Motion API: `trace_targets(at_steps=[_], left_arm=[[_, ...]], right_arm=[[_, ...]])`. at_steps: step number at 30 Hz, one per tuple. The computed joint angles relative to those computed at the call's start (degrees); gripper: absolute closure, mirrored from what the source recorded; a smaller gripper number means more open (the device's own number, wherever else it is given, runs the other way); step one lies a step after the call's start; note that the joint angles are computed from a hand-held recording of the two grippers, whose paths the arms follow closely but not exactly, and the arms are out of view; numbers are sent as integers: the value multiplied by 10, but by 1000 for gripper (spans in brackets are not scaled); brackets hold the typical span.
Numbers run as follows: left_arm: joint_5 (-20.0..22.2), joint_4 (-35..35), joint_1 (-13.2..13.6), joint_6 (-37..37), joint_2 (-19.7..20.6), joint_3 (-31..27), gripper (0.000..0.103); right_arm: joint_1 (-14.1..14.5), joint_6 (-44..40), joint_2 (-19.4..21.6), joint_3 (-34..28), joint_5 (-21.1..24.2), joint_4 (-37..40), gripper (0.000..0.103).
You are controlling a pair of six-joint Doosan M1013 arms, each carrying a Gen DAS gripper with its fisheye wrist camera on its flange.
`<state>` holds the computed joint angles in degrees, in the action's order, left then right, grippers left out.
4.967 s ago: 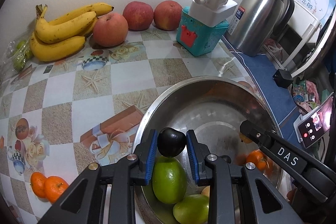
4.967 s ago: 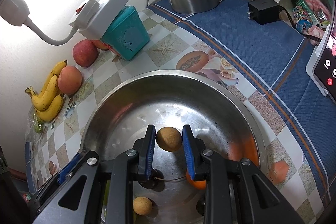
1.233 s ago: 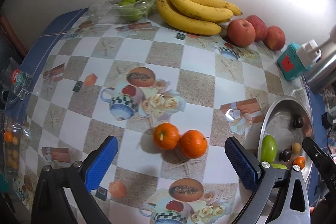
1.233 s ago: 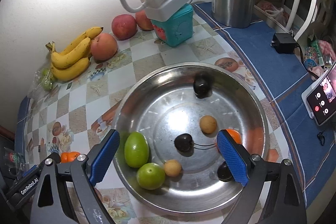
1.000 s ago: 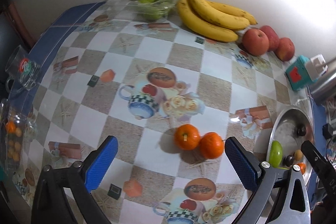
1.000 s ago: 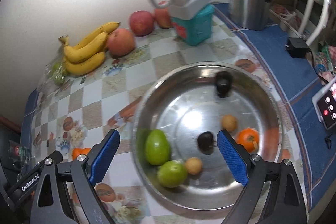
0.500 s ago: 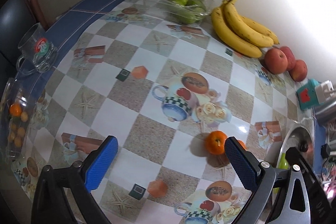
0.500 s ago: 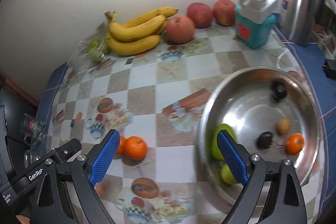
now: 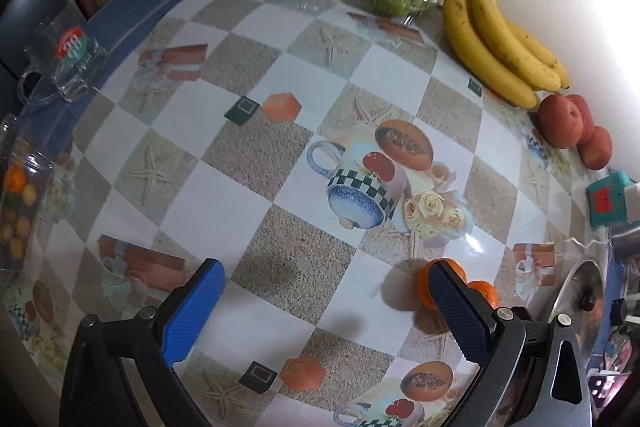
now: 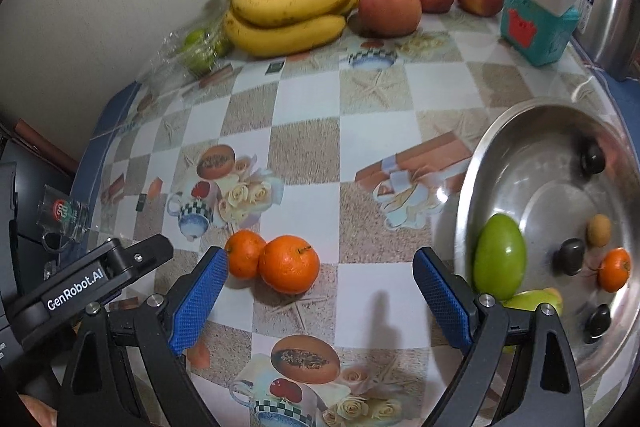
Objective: Organize fruits
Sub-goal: 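Move the right gripper to a tangerine while the left moves to the other tangerine, then close the right gripper on its tangerine while the left closes on the other tangerine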
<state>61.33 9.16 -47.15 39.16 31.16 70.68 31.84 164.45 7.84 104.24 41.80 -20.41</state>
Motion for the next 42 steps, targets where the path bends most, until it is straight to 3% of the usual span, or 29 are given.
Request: trace_targets(at_steps=[11,22,34,42], left_arm=[[11,-22,7,-8,18,-8,1],[-4,-31,8,-3,17,-6,6],[-13,-40,5,7,16,-9,8],[-13,-41,2,15,14,-13,8]], right_arm=[[-13,-25,12,10,-39,47,11],[-16,-58,17,11,-67,78,40],[-22,-79,11,20,-98,117,61],[-22,-62,4,26,-100,112,62]])
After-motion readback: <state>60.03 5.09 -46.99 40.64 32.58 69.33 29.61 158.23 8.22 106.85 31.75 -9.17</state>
